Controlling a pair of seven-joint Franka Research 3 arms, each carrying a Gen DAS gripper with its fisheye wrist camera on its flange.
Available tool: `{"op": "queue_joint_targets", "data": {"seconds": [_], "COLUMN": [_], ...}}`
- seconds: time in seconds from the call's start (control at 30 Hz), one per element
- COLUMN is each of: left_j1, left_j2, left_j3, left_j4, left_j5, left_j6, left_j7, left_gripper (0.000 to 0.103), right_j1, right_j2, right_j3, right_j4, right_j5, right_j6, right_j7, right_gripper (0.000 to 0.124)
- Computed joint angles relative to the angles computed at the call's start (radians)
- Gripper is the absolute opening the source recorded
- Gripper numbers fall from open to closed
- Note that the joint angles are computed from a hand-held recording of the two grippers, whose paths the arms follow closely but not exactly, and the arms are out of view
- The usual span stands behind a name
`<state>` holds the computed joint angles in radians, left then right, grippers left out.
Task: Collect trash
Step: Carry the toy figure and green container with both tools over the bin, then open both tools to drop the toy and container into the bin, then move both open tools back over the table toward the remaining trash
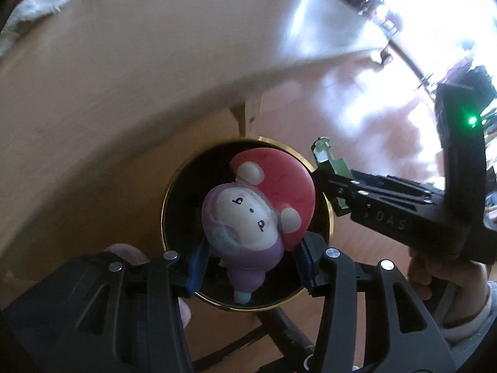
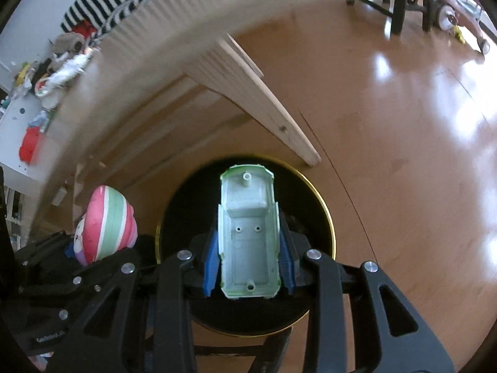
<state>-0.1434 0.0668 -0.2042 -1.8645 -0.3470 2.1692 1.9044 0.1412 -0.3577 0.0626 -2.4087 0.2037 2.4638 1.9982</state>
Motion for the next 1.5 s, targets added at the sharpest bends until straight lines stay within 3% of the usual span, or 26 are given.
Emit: {"op": "queue_joint_targets", "data": {"seconds": [0.13,0.27,0.43,0.9,1.03,1.1,1.13,1.17,1.2,1.33,1.5], "left_j1": [-0.012,-0.025,-0.023,-0.045,-0.053,-0.06,-0.062,-0.063,-0.063,-0.058,-0.067], "left_j2": [0.086,0.081,0.067,0.017,0.016,0.02,0.02,0.017,0.011,-0.039,-0.157], "left_j3": [-0.011,-0.025,-0.029,-0.034,-0.031,-0.031,-0.032,-0.033,-0.033,-0.028,0.001], "left_j4": [0.064,0.037,0.024,-0.013,-0.005,-0.002,-0.004,-0.007,-0.012,-0.049,-0.12], "left_j5": [0.074,0.147,0.138,0.144,0.152,0.181,0.189,0.192,0.185,0.114,-0.024], "left_j6": [-0.082,-0.022,-0.004,0.017,0.0,0.004,0.005,0.004,0.005,0.04,0.171], "left_j7": [-0.058,-0.044,-0.041,0.013,0.008,-0.004,-0.004,0.001,0.01,0.046,0.122], "left_gripper": [0.047,0.047,0.048,0.048,0.056,0.065,0.073,0.079,0.087,0.09,0.094], "right_j1": [0.0,0.006,0.007,0.001,0.0,0.005,0.003,0.003,0.002,-0.049,-0.143], "right_j2": [0.029,0.036,0.031,-0.006,0.004,0.005,0.006,-0.005,-0.012,-0.065,-0.158], "right_j3": [-0.004,-0.013,-0.018,-0.012,-0.016,-0.031,-0.038,-0.041,-0.042,-0.012,0.062], "right_j4": [0.0,-0.011,-0.02,-0.05,-0.047,-0.045,-0.04,-0.05,-0.053,-0.067,-0.081], "right_j5": [0.001,0.023,0.042,0.054,0.067,0.1,0.116,0.134,0.14,0.076,-0.083], "right_j6": [-0.012,-0.006,-0.007,0.014,0.025,0.02,0.01,0.029,0.037,0.061,0.131], "right_j7": [0.002,-0.009,-0.019,-0.022,-0.008,-0.01,-0.004,-0.002,-0.003,0.072,0.227], "right_gripper": [0.033,0.033,0.033,0.033,0.034,0.046,0.071,0.082,0.082,0.083,0.085]}}
